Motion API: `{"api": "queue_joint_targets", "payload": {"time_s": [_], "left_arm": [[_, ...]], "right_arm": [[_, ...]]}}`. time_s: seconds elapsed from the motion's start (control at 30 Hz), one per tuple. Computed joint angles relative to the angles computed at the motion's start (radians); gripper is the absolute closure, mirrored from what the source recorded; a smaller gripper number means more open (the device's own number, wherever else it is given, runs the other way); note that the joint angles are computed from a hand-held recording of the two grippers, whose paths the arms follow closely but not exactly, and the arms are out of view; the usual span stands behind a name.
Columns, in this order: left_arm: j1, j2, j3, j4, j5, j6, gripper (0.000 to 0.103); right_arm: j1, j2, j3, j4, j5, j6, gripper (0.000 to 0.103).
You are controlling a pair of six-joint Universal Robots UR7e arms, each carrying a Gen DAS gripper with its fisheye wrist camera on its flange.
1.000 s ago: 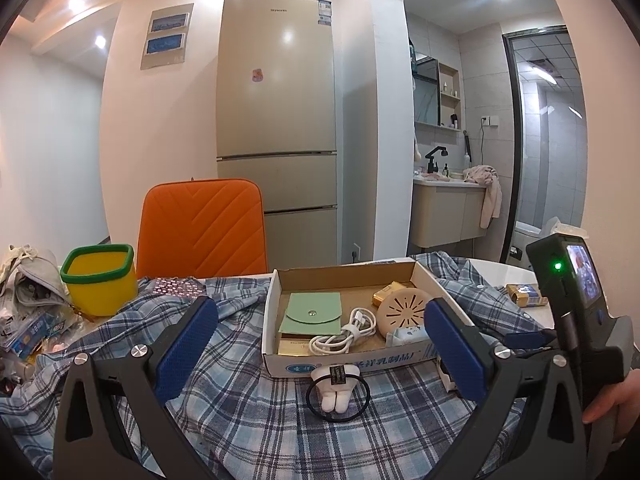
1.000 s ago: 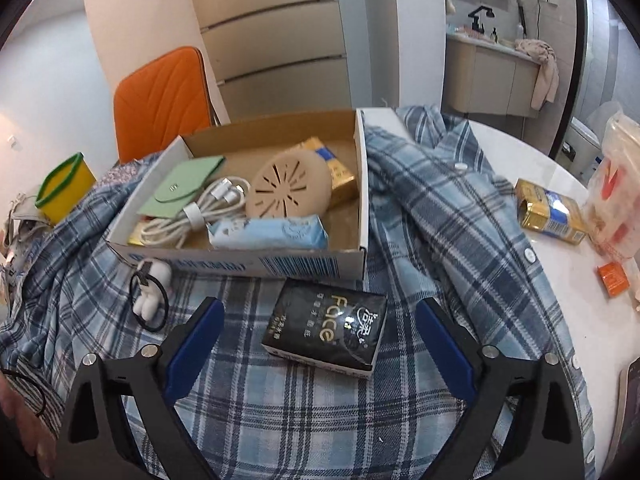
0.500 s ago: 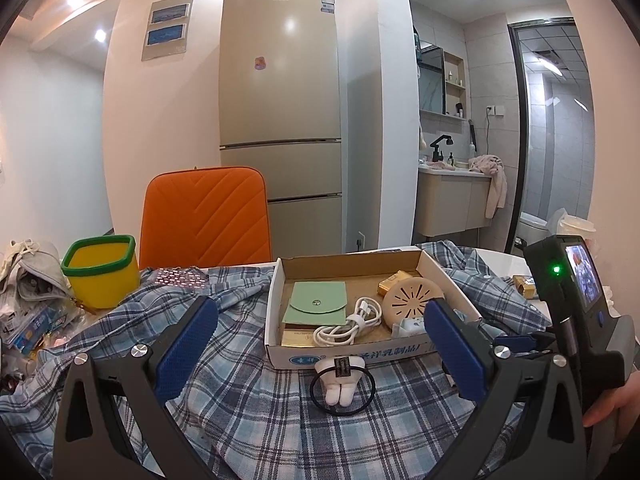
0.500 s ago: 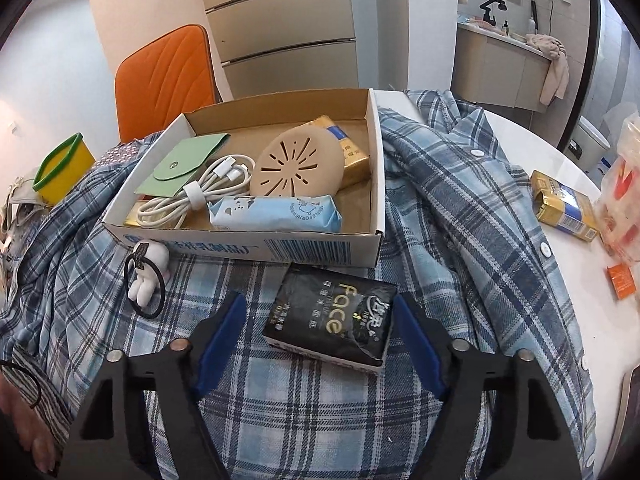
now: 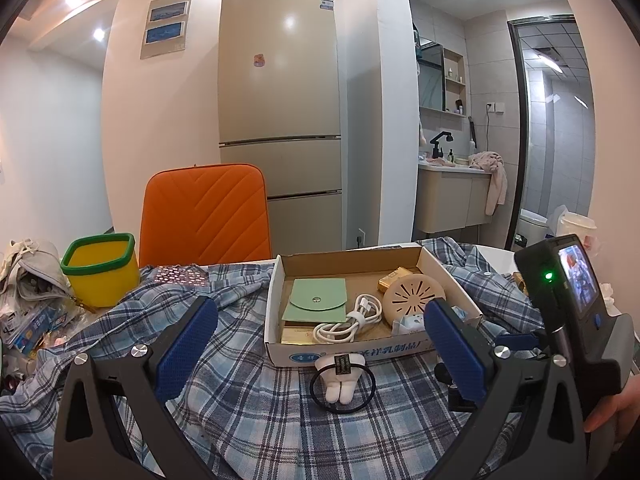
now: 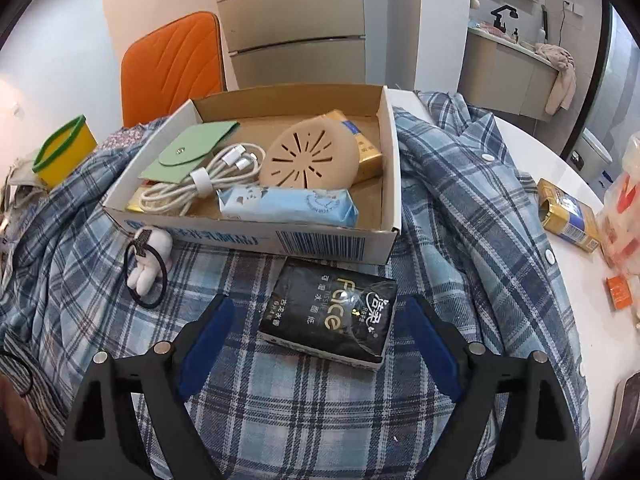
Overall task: Organize soft objects
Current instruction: 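Close the right tool on the black tissue pack and lift it, then grasp the white earbuds with black cord with the left tool while the right tool holds the tissue pack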
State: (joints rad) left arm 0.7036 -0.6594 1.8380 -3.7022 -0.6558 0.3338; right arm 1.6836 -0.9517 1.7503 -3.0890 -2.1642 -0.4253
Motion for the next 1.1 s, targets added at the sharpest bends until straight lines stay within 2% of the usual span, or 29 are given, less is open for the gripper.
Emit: {"api": "queue_joint_targets", "payload": {"time_s": [0.13,0.17,0.2,0.37,0.47,0.5,0.6,0.67,0.7,0.77,0.9,0.97,1.1], "left_arm": [[0.0,0.0,-0.001,0.011,0.002,-0.006,0.0],[0.0,0.0,-0.001,0.014,0.003,-0.007,0.0],[0.001,0.001,-0.002,0.012,0.002,-0.005,0.0],[0.005,-0.001,-0.001,0.022,-0.003,-0.012,0.0],[0.013,-0.017,0.003,0.079,-0.002,-0.063,0.0],[0.017,-0.026,0.006,0.105,-0.005,-0.087,0.0],[0.036,-0.059,0.003,0.226,-0.023,-0.185,0.001],[0.049,-0.074,-0.015,0.326,-0.033,-0.247,0.01],[0.056,-0.08,-0.028,0.39,-0.039,-0.279,0.014],[0.073,-0.091,-0.055,0.518,-0.069,-0.328,0.014],[0.095,-0.075,-0.126,0.735,-0.097,-0.381,0.014],[0.107,-0.061,-0.17,0.85,-0.117,-0.409,0.018],[0.123,-0.034,-0.218,0.946,-0.151,-0.429,0.024]], "right_arm": [[-0.009,0.0,-0.018,0.061,-0.016,0.05,0.015],[-0.009,0.0,-0.018,0.063,-0.017,0.052,0.029],[-0.008,0.001,-0.018,0.065,-0.021,0.05,0.034],[-0.004,-0.002,-0.002,0.024,-0.015,0.018,0.035],[-0.001,-0.022,0.037,-0.07,0.027,-0.021,0.035],[-0.001,-0.035,0.063,-0.129,0.067,-0.049,0.035],[-0.006,-0.072,0.131,-0.286,0.189,-0.112,0.035],[-0.007,-0.085,0.168,-0.39,0.246,-0.144,0.034],[-0.006,-0.086,0.18,-0.438,0.26,-0.157,0.034],[-0.001,-0.083,0.187,-0.484,0.268,-0.167,0.034],[0.005,-0.08,0.173,-0.455,0.248,-0.155,0.034],[0.005,-0.083,0.169,-0.441,0.246,-0.147,0.034],[0.003,-0.084,0.168,-0.441,0.241,-0.148,0.034]]}}
